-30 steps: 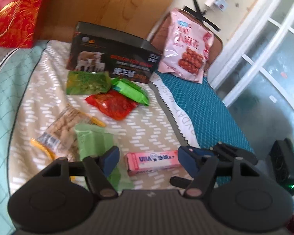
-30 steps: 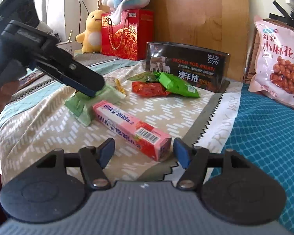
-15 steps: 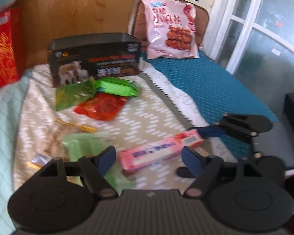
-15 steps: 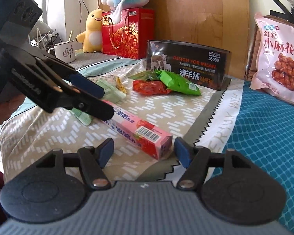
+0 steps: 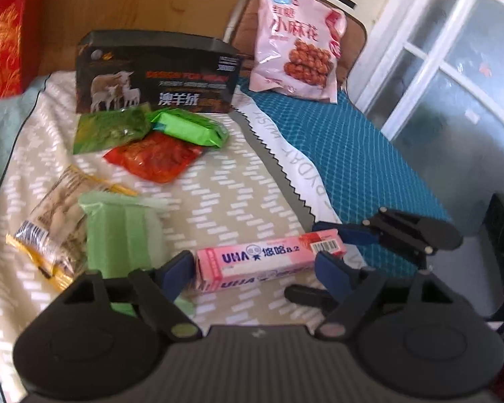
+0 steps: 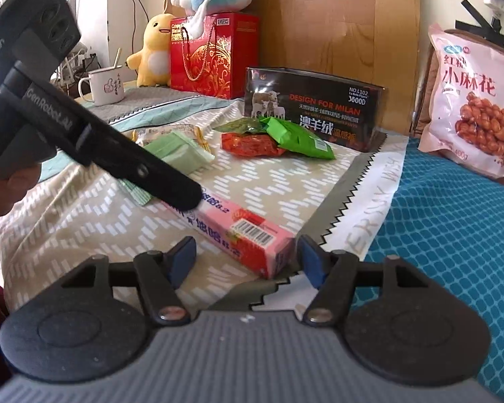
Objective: Organize snacks
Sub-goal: 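Lift the pink candy box into the black box and release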
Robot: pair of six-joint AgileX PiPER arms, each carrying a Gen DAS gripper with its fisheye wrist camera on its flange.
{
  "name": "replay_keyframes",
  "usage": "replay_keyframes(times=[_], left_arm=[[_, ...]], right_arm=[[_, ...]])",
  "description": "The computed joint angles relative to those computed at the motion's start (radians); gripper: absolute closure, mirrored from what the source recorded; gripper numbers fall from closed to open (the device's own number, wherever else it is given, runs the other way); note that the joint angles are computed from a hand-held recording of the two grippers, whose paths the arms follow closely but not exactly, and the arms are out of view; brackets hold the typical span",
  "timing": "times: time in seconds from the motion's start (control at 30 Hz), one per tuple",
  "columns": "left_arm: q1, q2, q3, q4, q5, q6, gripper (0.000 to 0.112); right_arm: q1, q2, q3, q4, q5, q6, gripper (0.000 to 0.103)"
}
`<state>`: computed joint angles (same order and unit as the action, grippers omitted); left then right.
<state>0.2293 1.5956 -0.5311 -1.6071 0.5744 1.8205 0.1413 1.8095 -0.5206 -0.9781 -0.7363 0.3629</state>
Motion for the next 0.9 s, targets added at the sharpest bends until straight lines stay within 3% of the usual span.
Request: replay_keyframes(times=[0.1, 0.2, 0.33, 0.43, 0.53, 0.7, 0.9], left_arm=[[0.021, -0.013, 0.008, -0.009, -0.013, -0.022, 0.064], [0.069, 0.006, -0.028, 0.053, 0.037, -0.128, 0.064], [0.093, -0.055, -0.052, 0.007, 0.055, -0.099, 0.063], [0.127, -0.06, -0.133, -0.013, 0.089, -0.107, 0.06], [0.126, -0.005, -0.258, -0.055, 0.069, -0.129, 0.058], [0.097, 0.184, -0.547, -0.033, -0.011, -0.27, 0.056], [0.073, 0.43, -0.856, 0.15, -0.057, -0.541, 0.056]], right_arm=[[-0.012, -0.001, 0.01, 0.021, -0.012, -0.016, 0.051], [-0.022, -0.003, 0.006, 0.002, -0.014, 0.023, 0.051], [0.01, -0.011, -0.017, 0.069, -0.031, -0.021, 0.051], [0.022, -0.007, -0.102, 0.057, -0.053, 0.034, 0.051], [0.063, 0.042, -0.247, 0.073, -0.044, 0.056, 0.051], [0.147, 0.192, -0.593, 0.04, 0.096, 0.19, 0.051], [0.212, 0.378, -0.949, -0.137, 0.309, 0.416, 0.049]])
